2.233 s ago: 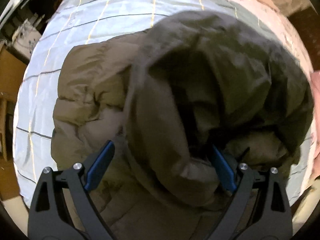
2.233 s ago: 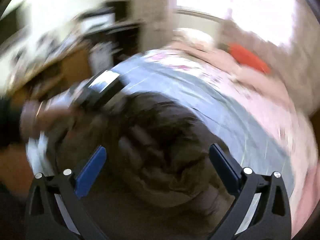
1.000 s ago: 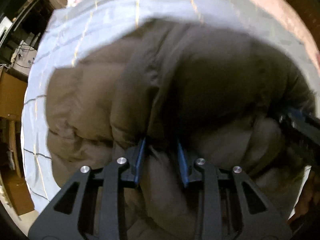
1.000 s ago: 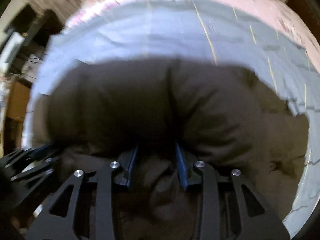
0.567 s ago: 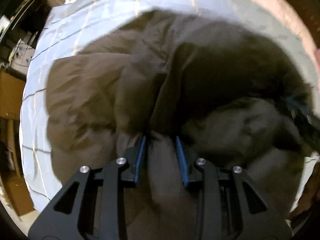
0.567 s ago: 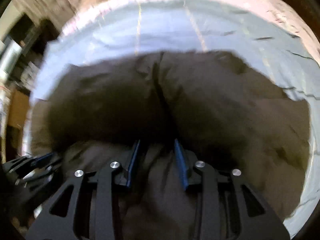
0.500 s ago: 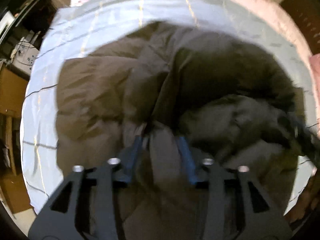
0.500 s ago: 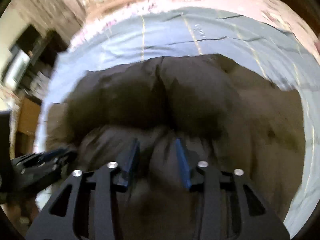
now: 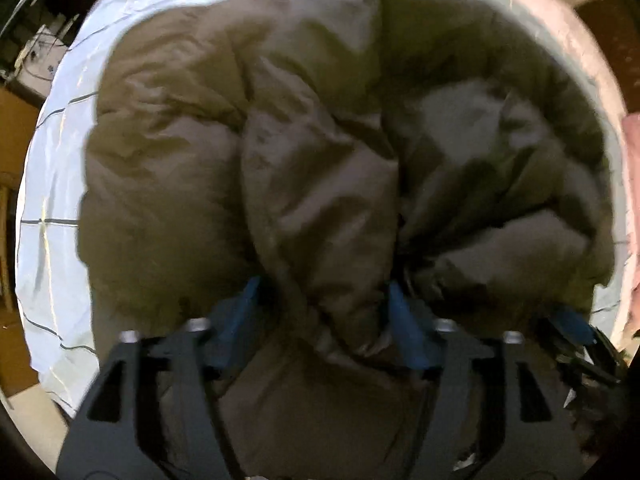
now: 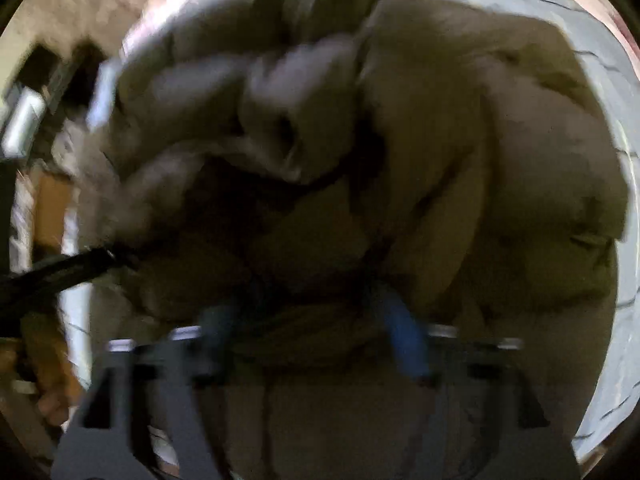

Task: Fold large clothes

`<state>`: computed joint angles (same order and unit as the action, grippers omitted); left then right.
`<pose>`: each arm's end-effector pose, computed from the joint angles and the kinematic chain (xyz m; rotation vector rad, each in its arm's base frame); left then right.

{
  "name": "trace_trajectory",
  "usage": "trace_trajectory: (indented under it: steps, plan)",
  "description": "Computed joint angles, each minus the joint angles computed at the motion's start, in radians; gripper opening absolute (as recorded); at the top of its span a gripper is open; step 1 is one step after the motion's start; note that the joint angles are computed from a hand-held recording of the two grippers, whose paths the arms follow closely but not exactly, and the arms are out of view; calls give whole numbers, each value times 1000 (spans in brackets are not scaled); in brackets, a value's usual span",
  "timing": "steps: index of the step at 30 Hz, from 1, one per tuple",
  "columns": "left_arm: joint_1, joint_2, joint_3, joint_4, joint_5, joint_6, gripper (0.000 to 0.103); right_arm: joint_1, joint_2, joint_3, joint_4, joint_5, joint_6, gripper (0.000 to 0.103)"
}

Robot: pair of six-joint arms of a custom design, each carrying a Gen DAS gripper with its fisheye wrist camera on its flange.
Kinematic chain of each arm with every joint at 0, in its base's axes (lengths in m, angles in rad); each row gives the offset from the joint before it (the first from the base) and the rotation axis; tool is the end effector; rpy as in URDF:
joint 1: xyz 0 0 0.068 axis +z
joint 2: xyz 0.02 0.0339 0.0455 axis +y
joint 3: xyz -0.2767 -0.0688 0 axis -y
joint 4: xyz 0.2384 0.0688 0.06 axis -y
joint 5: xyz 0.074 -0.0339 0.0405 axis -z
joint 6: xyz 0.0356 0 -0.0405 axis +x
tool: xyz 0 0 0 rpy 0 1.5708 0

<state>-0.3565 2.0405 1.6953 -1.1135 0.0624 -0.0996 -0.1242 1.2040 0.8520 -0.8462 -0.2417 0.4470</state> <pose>0.3761 -0.1424 0.2272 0.3952 3.0180 -0.1311 0.2042 -0.0169 0.2448 0.7230 2.6885 0.4179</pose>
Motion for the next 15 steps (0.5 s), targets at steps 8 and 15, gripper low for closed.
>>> trace_trajectory:
  steps: [8, 15]
  plan:
    - [157, 87, 23, -21, 265, -64, 80, -376, 30, -174, 89, -313, 14, 100]
    - [174, 137, 36, -25, 352, -111, 27, -294, 65, -204, 244, -395, 198, 23]
